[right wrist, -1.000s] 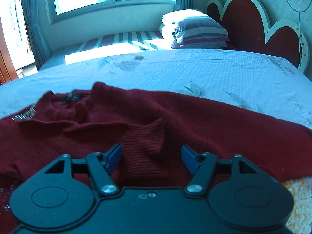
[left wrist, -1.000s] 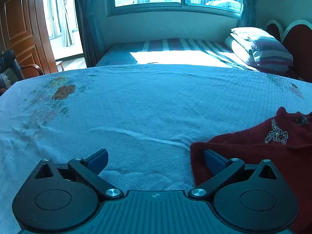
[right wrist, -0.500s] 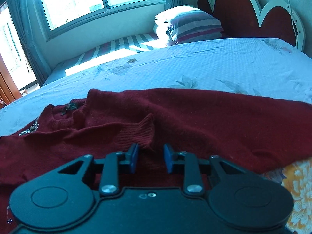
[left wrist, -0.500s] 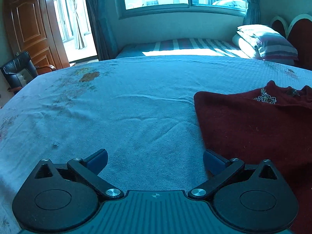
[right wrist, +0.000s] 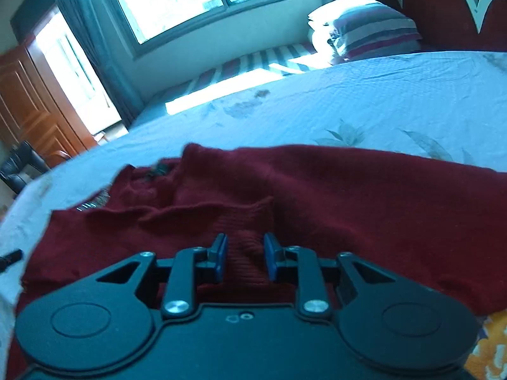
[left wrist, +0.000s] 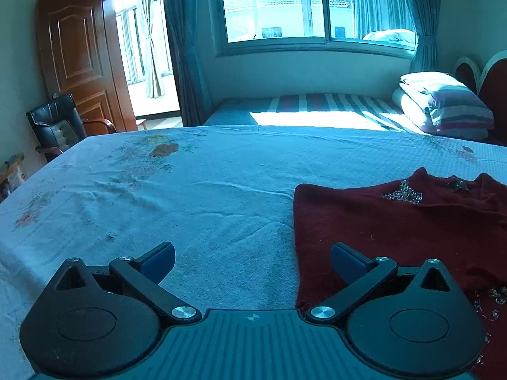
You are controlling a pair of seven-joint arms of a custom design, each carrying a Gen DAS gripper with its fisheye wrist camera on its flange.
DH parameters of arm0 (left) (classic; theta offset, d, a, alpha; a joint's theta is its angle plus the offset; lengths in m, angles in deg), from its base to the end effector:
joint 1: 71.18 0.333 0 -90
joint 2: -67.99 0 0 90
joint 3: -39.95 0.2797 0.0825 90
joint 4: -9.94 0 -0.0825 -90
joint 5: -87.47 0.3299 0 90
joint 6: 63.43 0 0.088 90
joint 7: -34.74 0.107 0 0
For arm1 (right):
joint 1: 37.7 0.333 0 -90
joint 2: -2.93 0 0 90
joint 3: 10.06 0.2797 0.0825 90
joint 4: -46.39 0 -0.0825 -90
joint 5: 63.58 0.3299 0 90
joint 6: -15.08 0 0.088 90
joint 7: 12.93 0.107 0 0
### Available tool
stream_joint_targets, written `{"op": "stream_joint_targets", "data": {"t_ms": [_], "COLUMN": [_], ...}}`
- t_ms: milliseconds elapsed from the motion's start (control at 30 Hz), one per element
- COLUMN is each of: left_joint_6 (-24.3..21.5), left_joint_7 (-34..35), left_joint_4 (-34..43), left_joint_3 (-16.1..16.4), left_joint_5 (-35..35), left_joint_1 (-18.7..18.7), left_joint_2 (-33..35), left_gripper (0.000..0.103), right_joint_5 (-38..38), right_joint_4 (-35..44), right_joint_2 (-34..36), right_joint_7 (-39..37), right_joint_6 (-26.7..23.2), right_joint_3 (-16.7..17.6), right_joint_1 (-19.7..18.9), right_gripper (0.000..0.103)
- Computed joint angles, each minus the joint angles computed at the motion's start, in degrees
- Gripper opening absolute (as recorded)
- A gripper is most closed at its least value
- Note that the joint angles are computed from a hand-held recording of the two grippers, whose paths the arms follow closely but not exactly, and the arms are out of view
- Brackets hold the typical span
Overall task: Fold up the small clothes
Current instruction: 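Grasp the other sleeve cuff with the right gripper, then fold the held sleeve across the sweater body and open the right gripper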
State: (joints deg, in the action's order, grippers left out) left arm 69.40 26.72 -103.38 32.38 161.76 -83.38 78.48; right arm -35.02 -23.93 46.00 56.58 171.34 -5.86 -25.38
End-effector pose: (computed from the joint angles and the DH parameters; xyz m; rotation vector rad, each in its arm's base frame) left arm 0.5370 -0.1710 0.3978 -1.8879 1.1262 -0.4403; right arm 0.7020 0.1710 0.4030 -1.8262 1.4559 -0.3192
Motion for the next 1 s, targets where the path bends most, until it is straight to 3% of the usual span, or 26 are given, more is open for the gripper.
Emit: {"op": "stream_joint_targets", "data": {"t_ms": [67, 100, 133, 167, 200, 233, 300, 367, 467, 567, 633, 700, 767, 867, 900, 933, 1000], "left_joint_6": [-0.52, -0.71, -1.0, -1.1, -1.88, -2.78, -3.69, -5.04, -7.33, -8.98, -10.32, -11.93, -12.93, -13.6, -13.93, -14.34, -15.05], "left_joint_7": [0.01, -0.58, -1.03, -1.27, -1.59, -1.63, -1.14, -0.9, 0.28, 0.99, 1.62, 1.72, 1.28, -0.43, -0.78, -0.72, 0.51], "left_joint_4": [-0.8, -1.24, -1.65, -2.0, -2.24, -2.26, -2.04, -1.28, 0.99, 3.43, 5.02, 6.48, 7.07, 6.41, 5.98, 5.5, 4.43], "left_joint_3": [-0.27, -0.37, -0.56, -0.72, -0.98, -1.28, -1.78, -2.31, -2.99, -3.21, -3.2, -3.2, -3.13, -3.11, -3.16, -3.21, -3.36], "left_joint_5": [-0.43, -0.56, -1.06, -1.38, -1.73, -2.17, -3.29, -4.1, -5.47, -6.02, -6.48, -7.08, -7.75, -8.78, -9.08, -9.49, -10.93], "left_joint_1": [-0.25, -0.28, -0.32, -0.3, -0.49, -0.75, -1.17, -1.95, -3.55, -5.19, -6.24, -7.35, -8.07, -8.48, -8.5, -8.41, -7.92], "left_joint_2": [-1.0, -1.42, -1.89, -2.18, -2.33, -2.3, -2.13, -1.54, 0.0, 1.48, 2.38, 3.03, 3.02, 1.88, 1.39, 0.87, -0.19], "left_gripper": [0.103, 0.103, 0.103, 0.103, 0.103, 0.103, 0.103, 0.103, 0.103, 0.103, 0.103, 0.103, 0.103, 0.103, 0.103, 0.103, 0.103], "right_joint_5": [2.12, 3.98, 5.82, 7.27, 10.66, 14.69, 22.07, 26.72, 36.86, 48.03, 58.37, 64.04, 65.17, 56.75, 53.64, 48.54, 40.72], "right_joint_4": [-2.46, -6.49, -10.99, -14.49, -18.9, -22.2, -26.37, -28.68, -28.22, -26.01, -22.75, -19.68, -15.5, -9.06, -7.29, -6.96, -7.73], "right_joint_2": [-1.27, -3.47, -5.86, -7.72, -10.24, -12.18, -15.09, -16.64, -16.34, -14.53, -12.51, -10.57, -7.54, -2.58, -1.27, -1.19, -1.75], "right_joint_7": [3.67, 4.2, 4.59, 5.4, 4.65, 2.54, -0.53, -0.38, -2.99, -11.0, -21.83, -27.89, -28.96, -19.69, -15.71, -9.6, -3.28], "right_joint_6": [3.23, 7.57, 12.64, 16.42, 20.98, 24.33, 27.07, 28.29, 26.96, 25.24, 23.89, 21.87, 19.66, 15.53, 13.69, 11.51, 10.54], "right_joint_3": [-0.79, -0.53, -0.72, -1.09, 0.29, 3.52, 8.32, 7.85, 11.39, 15.18, 18.37, 18.13, 16.61, 11.66, 9.56, 6.44, 2.35], "right_joint_1": [-0.37, -1.21, -1.88, -2.5, -5.11, -9.37, -17.16, -20.34, -27.94, -33.42, -36.82, -37.54, -36.95, -33.89, -32.66, -31.14, -28.52], "right_gripper": [0.027, 0.04, 0.061, 0.074, 0.08, 0.069, 0.06, 0.06, 0.059, 0.057, 0.057, 0.056, 0.054, 0.041, 0.031, 0.014, 0.008]}}
